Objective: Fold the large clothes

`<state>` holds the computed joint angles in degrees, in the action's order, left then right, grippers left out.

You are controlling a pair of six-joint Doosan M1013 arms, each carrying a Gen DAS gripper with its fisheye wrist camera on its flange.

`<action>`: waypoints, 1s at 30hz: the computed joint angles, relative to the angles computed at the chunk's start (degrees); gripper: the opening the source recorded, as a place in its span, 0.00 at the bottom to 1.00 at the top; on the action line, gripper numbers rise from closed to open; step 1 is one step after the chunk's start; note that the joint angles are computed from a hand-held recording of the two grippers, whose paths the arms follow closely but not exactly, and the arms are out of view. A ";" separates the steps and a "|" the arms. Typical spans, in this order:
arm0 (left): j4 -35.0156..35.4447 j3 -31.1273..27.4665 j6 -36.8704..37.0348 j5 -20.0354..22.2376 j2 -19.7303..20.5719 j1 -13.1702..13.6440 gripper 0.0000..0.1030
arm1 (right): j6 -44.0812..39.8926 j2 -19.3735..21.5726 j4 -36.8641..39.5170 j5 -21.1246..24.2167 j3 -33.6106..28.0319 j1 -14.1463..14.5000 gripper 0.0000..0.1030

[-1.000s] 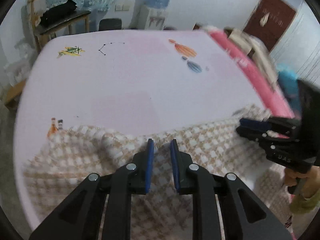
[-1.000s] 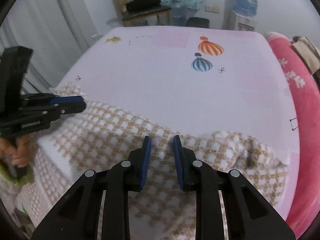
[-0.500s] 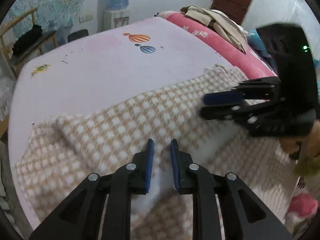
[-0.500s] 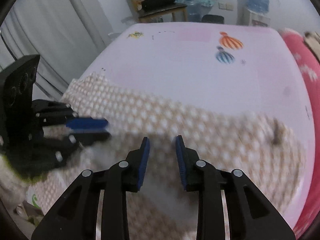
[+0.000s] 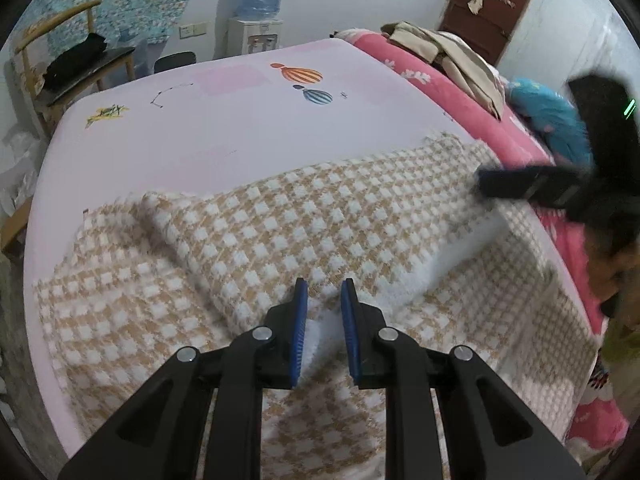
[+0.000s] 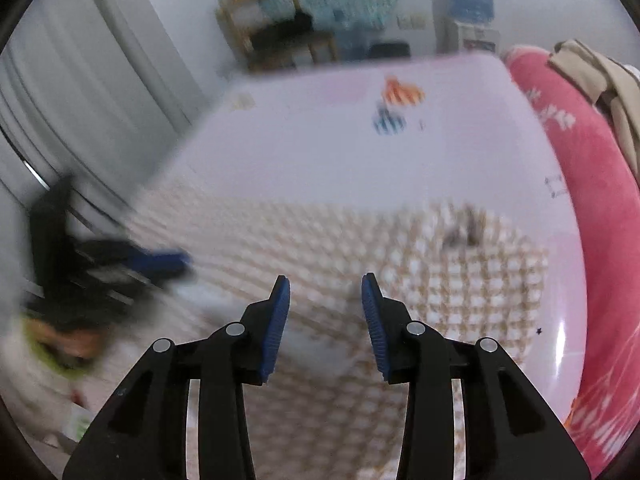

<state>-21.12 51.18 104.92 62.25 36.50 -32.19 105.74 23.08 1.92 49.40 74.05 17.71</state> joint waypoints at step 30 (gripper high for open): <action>18.14 27.12 -20.27 -9.24 -18.39 -4.56 0.64 | 32.80 -8.67 -21.27 4.41 13.32 14.39 0.86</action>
